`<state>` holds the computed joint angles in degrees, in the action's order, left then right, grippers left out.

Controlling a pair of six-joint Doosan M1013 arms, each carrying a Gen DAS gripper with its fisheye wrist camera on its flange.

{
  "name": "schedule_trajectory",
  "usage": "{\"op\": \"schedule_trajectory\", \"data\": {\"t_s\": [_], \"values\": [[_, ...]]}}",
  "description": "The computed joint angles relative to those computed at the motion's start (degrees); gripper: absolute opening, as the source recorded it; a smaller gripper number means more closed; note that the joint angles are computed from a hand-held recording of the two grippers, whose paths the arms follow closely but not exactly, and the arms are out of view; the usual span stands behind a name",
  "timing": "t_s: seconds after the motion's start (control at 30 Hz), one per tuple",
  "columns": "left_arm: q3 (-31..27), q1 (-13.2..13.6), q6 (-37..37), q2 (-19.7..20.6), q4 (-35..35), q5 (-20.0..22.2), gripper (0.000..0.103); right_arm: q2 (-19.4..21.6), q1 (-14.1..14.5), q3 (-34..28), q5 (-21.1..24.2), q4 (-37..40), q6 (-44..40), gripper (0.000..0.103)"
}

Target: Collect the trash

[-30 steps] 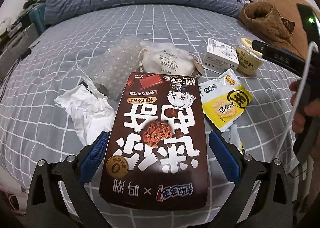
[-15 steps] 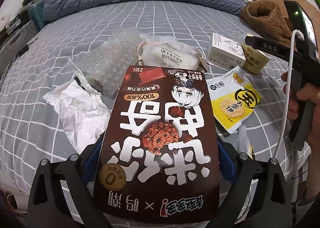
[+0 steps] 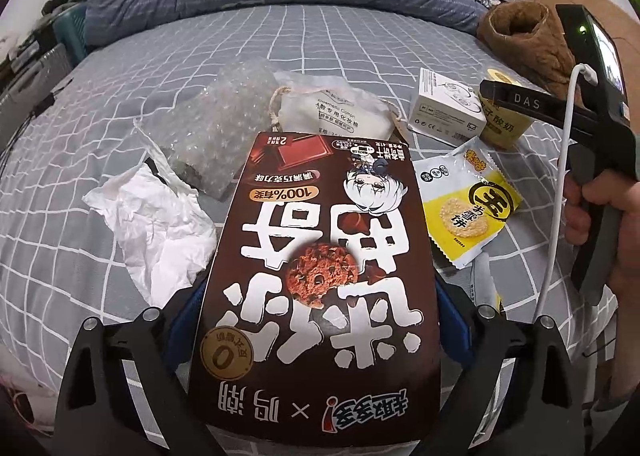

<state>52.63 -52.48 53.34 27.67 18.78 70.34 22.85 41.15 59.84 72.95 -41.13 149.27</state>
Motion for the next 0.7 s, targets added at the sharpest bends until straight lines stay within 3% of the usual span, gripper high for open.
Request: {"op": "schedule_trajectory", "data": {"t_s": [0.7], "values": [[1.6,-0.2,-0.6,-1.9,0.6,-3.9,0.091,-0.9,3.3,-2.3,6.0,-5.6,2.7,0.085]]}}
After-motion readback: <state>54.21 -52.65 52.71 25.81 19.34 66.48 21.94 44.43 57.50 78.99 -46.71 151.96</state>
